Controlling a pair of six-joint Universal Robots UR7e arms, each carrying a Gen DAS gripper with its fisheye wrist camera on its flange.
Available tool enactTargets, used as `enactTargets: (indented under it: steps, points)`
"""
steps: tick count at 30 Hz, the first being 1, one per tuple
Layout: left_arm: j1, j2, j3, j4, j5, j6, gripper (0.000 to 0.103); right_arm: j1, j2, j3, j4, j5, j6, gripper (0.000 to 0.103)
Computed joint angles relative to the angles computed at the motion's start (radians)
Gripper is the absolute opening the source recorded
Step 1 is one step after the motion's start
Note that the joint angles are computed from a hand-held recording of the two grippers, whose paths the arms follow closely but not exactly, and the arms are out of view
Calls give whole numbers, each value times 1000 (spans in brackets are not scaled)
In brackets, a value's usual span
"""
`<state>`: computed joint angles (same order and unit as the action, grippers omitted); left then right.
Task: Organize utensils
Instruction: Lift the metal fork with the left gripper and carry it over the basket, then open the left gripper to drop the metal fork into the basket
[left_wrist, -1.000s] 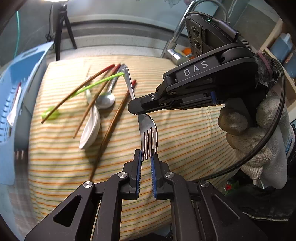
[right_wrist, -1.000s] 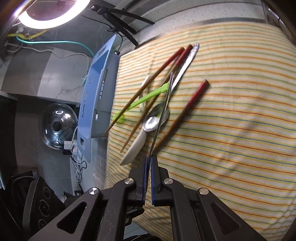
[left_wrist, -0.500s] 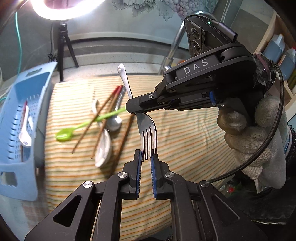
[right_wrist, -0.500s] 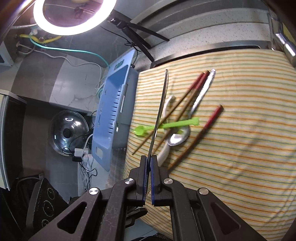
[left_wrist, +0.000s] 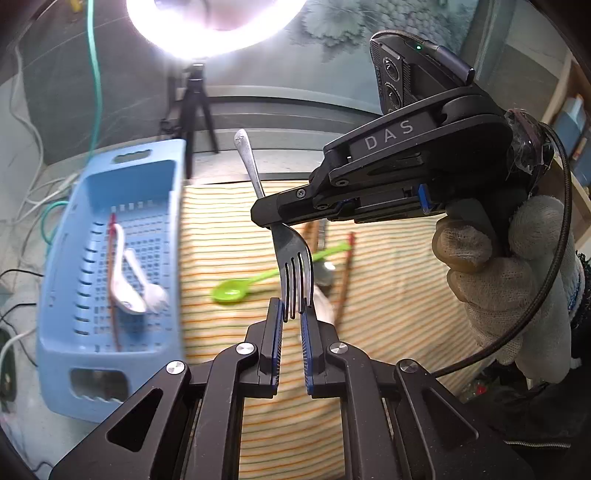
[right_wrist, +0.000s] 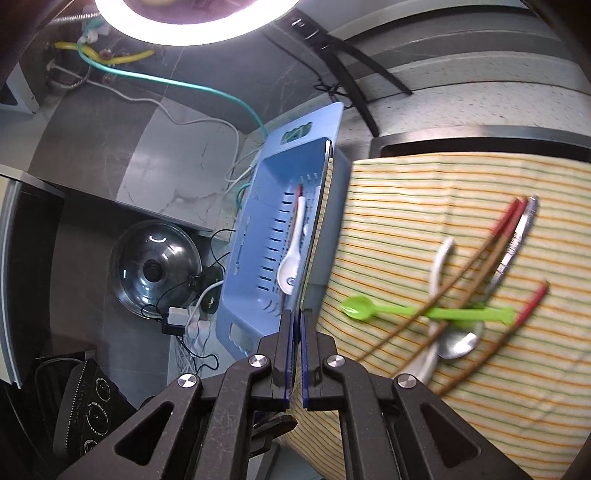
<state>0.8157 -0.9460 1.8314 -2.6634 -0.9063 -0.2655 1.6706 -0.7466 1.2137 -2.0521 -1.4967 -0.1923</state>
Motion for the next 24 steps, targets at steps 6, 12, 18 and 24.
enactTargets:
  steps: [6,12,18,24]
  points:
    - [48,-27,-8,8,24,36,8,32,92,-78,9,-6,11,3]
    - [105,-21,-39,29,46,61,8,58,184,-146,0,-43,10,3]
    - [154,-14,-76,67,53,61,7,75,300,-264,20,-107,31,3]
    - [174,-29,-79,93,42,63,7,88,336,-297,29,-151,19,4]
